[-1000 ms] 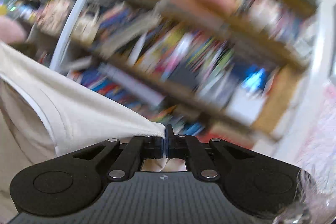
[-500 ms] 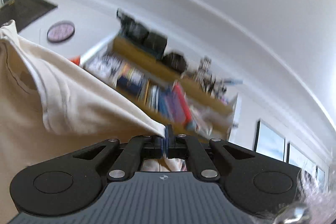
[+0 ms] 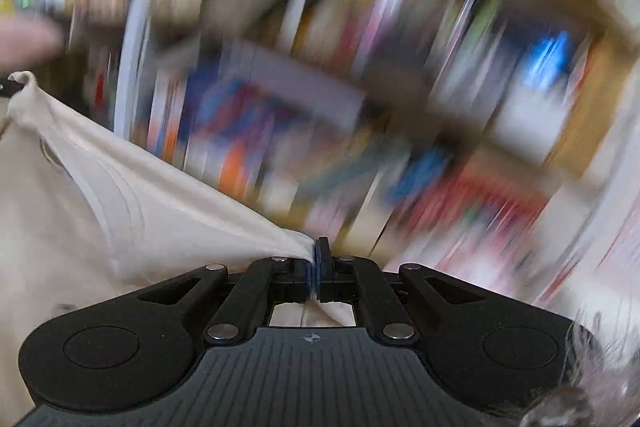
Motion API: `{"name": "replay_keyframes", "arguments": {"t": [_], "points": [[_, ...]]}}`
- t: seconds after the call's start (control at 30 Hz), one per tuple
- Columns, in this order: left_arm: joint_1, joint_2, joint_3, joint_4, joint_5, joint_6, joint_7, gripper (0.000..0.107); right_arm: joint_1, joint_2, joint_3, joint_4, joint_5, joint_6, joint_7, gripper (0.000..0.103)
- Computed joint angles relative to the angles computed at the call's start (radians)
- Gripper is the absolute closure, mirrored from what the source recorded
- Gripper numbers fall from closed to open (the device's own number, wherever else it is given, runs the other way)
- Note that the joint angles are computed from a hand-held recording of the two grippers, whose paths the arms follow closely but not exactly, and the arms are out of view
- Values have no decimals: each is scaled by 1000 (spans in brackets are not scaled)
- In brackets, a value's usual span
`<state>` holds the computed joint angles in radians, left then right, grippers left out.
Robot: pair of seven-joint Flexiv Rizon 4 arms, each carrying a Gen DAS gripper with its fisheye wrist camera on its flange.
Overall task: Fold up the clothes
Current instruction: 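Raise and shake the T-shirt open with both grippers, then lay the T-shirt flat on the mat and open both grippers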
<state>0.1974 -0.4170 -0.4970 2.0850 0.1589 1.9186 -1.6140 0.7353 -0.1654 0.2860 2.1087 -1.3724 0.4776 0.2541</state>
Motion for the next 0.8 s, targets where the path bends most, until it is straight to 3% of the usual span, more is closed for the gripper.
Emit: {"name": "replay_keyframes", "arguments": {"t": [0.13, 0.33, 0.4, 0.5, 0.6, 0.67, 0.73, 0.8], "points": [[-220, -96, 194, -178, -137, -174, 70, 105, -78, -106, -75, -32, -45, 198, -26, 101], [-474, -207, 448, -403, -249, -321, 103, 105, -191, -195, -166, -129, -75, 447, -118, 101], [-559, -240, 556, -479, -258, -426, 80, 96, -222, -247, -185, -180, -12, 514, -188, 100], [-645, -291, 681, -594, -214, -588, 12, 89, -227, -314, -200, -229, 135, 534, -344, 94], [-602, -243, 632, -532, -147, -573, 54, 73, -199, -326, -216, -222, 198, 522, -445, 74], [-574, -179, 604, -425, -97, -477, 94, 52, -180, -301, -242, -180, 130, 548, -432, 62], [-554, -115, 579, -313, -68, -377, 130, 40, -171, -267, -258, -137, 7, 576, -403, 56], [-541, -57, 551, -217, -65, -318, 162, 37, -177, -250, -254, -122, -120, 593, -398, 50]]}}
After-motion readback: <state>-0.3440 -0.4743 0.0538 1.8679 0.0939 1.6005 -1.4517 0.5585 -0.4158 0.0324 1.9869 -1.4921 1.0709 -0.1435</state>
